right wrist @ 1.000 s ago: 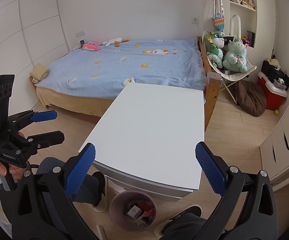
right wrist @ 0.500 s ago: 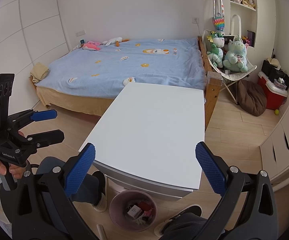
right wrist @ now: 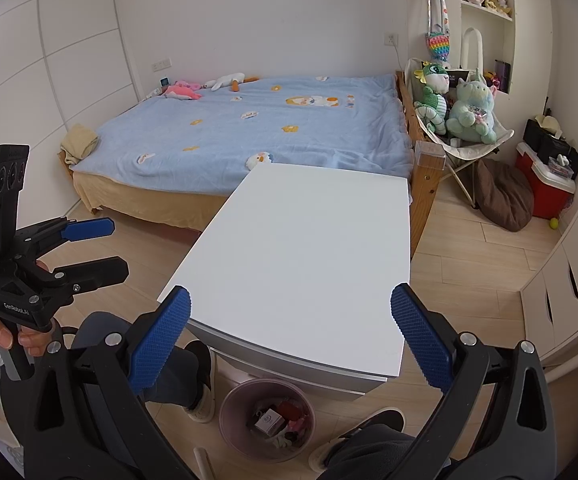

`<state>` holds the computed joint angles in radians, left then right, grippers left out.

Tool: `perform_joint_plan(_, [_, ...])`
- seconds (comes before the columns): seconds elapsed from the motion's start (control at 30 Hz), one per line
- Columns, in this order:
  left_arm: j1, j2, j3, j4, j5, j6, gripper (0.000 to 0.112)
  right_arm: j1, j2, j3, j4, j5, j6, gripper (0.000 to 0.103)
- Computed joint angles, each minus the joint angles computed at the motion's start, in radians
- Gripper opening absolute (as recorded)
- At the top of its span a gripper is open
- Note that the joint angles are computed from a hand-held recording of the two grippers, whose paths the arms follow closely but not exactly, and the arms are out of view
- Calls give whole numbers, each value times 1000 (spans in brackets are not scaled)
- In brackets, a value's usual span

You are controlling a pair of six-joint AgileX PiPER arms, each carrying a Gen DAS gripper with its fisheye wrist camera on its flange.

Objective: Collect trash

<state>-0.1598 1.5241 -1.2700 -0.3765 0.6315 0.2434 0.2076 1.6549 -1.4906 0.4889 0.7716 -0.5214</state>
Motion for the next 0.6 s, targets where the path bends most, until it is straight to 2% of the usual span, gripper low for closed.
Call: perform_joint_plan(0.6, [-13,1,-7,15,0,-22,97,1,2,-4,-3,2,3,99])
